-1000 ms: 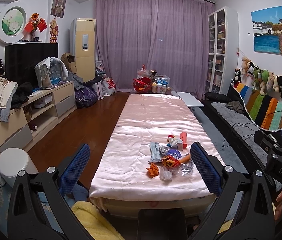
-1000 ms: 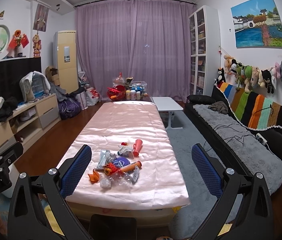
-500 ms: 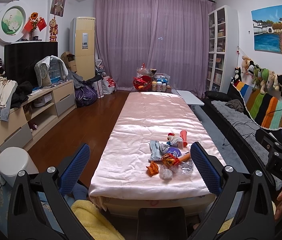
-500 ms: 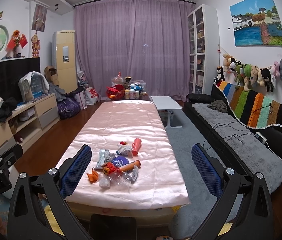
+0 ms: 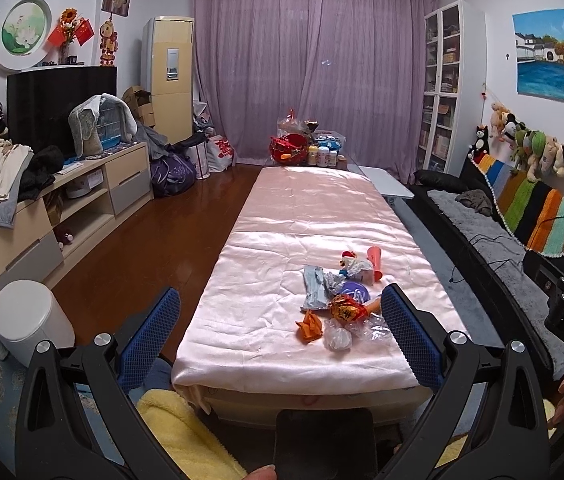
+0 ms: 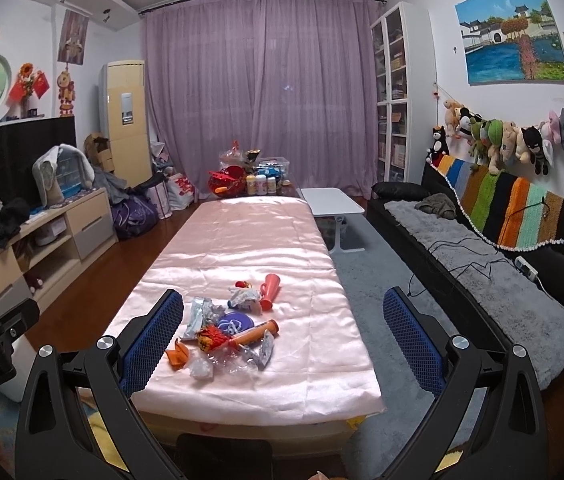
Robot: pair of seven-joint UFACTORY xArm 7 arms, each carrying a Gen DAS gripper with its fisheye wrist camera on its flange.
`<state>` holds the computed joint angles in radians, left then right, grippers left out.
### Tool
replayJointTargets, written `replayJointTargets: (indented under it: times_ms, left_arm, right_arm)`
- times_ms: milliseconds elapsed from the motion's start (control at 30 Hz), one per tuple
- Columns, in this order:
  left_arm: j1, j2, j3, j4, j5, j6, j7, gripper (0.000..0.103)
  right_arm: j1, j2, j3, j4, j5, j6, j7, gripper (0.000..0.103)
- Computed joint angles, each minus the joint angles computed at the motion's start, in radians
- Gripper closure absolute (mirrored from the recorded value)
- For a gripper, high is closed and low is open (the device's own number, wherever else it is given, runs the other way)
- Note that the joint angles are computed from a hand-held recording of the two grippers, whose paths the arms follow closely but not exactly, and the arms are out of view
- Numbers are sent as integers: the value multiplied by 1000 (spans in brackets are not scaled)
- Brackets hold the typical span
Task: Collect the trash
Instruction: 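Grasp the clear plastic bag with the right gripper while the left gripper grasps another clear bag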
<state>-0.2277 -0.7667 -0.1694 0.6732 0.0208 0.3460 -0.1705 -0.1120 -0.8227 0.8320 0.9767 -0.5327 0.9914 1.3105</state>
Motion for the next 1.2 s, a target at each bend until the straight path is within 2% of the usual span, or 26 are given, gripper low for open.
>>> replayJointTargets:
  times_ms: [67,167,300,467,567,733,900,1000,1100,1200]
  left_arm:
    - [35,27,-28,3,24,-12,-15,8]
    - [22,89,-17,17,27,-9,-5,8]
    - [40,170,-25,34,50,-8,-8,8]
    - [43,266,-26,53,79,-3,2,8]
    - [24,319,-9,61,77,11,26,8]
    - [-11,409,19,75,47,27,75,8]
    - [-61,494,57,106,-35,39,169,8]
    - [-75,523,58,117,-59,41,225,8]
    - [-116,544,88,135,-179,54,319,8]
    - [-130,568,90,156,-259,60,378,12]
  right_arm:
    - [2,18,-4,-12,4,-12,2,3]
    - [34,37,-48,-66,14,-94,41,3]
    - [40,108,-57,-83,-6,-89,58,3]
    - [104,221,-112,-113,-59,-159,77,3]
    - [141,289,-148,-128,-85,-191,85,3]
    - [217,427,-245,-138,-42,-226,86,3]
    - [274,522,-335,-151,-27,-277,85,3]
    - [308,555,-404,-162,-17,-360,70,3]
    - [338,605,-452,-137,-38,-410,50,3]
    - [373,667,-503,-102,-31,-456,17,17]
